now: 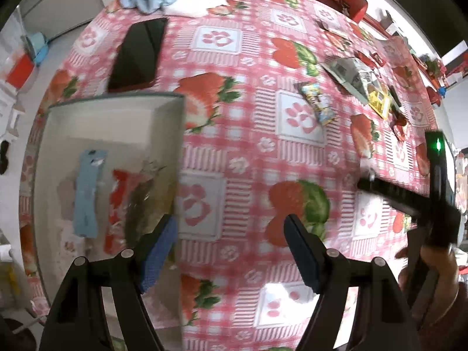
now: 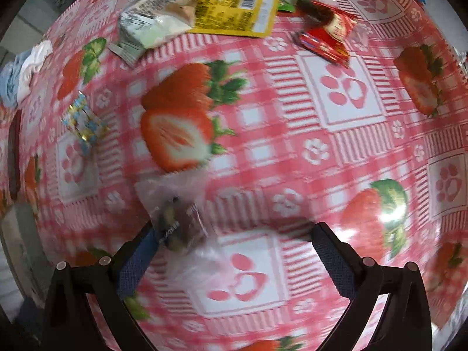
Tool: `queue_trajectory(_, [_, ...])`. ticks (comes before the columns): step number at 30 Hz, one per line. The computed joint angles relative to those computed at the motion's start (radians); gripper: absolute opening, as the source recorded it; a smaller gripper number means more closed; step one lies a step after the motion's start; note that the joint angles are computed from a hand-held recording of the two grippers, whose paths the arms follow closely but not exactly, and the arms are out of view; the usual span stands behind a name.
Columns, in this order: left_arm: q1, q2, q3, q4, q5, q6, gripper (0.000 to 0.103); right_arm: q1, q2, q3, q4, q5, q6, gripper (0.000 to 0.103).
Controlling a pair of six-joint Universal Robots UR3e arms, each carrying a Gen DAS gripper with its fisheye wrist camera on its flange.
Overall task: Organize snacks
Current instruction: 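Move both open tools back toward the remaining snacks, then grasp the Hello Kitty candy with the left tool while the right tool grasps the clear nut bag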
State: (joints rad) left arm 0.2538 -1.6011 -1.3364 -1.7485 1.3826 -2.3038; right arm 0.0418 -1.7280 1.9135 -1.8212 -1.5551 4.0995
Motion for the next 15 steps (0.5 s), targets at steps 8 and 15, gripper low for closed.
queue_trajectory(8, [-0.179,-0.151,0.144,0.003,-0.036,-0.231,0.079,0.015,-0.194,0.165,0.035,-0.004,-0.129,0.103])
queue_trajectory(15, [-0.317,-0.335,0.311,0.017,-0.046,-0.441,0.079,0.183,-0.178,0.156,0.007,-0.045,0.019,0.103])
